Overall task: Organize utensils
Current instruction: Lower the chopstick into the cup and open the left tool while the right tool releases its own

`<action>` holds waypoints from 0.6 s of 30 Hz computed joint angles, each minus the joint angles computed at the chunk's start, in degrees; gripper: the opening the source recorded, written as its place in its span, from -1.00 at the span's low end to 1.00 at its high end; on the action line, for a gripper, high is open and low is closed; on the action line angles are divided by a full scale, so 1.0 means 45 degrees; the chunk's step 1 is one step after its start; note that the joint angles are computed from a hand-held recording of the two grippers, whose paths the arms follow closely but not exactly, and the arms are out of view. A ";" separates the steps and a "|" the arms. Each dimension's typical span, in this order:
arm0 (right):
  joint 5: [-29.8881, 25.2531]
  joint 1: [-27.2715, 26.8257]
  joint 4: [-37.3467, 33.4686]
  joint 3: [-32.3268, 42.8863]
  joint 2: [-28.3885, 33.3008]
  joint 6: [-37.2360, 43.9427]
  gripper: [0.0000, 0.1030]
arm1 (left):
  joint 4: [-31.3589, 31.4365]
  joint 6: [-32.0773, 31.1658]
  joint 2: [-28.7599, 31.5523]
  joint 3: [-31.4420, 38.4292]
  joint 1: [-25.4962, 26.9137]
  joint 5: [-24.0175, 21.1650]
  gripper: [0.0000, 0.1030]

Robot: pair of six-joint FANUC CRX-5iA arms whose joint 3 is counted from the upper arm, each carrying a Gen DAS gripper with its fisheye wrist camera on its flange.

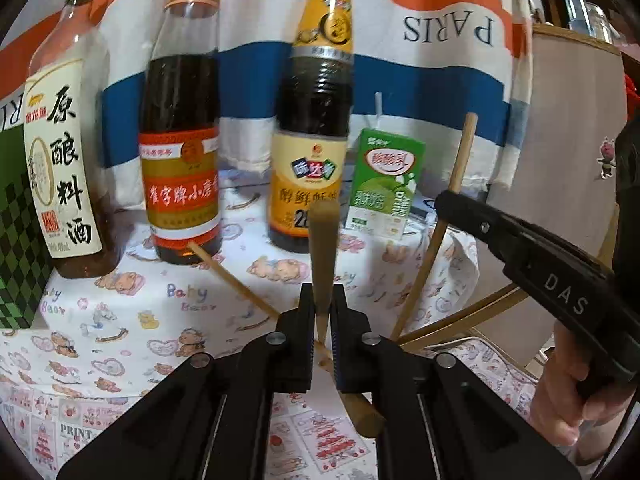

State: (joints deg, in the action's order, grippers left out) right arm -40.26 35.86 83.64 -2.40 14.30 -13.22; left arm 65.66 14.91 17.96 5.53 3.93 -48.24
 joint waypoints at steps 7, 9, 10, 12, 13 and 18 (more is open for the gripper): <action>0.0073 0.0153 -0.1004 0.0153 -0.0101 0.0661 -0.66 | 0.1053 -0.0688 -0.0363 -0.0464 0.0191 0.0167 -0.48; 0.0123 0.0144 -0.0457 -0.0094 -0.0288 0.0105 -0.39 | 0.1612 -0.1145 -0.0654 -0.0778 0.0297 0.0237 -0.30; 0.0073 0.0171 -0.0193 -0.0196 -0.0379 -0.0105 -0.30 | 0.1928 -0.1455 -0.0859 -0.1009 0.0330 0.0389 -0.19; 0.0010 0.0257 0.0006 -0.0232 -0.0472 -0.0123 -0.21 | 0.2357 -0.1892 -0.1226 -0.1362 0.0396 0.0736 -0.05; -0.0076 0.0343 0.0333 -0.0378 -0.0611 -0.0378 -0.04 | 0.2637 -0.2175 -0.1457 -0.1615 0.0470 0.0839 0.03; -0.0014 0.0556 0.2857 -0.2068 -0.1734 -0.3009 0.50 | 0.4636 -0.4213 -0.2844 -0.3508 0.1089 0.1165 0.54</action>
State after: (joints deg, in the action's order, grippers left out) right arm -40.33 38.36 96.49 -11.70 6.50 -26.77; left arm 86.52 -4.05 5.16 -10.25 8.83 -42.99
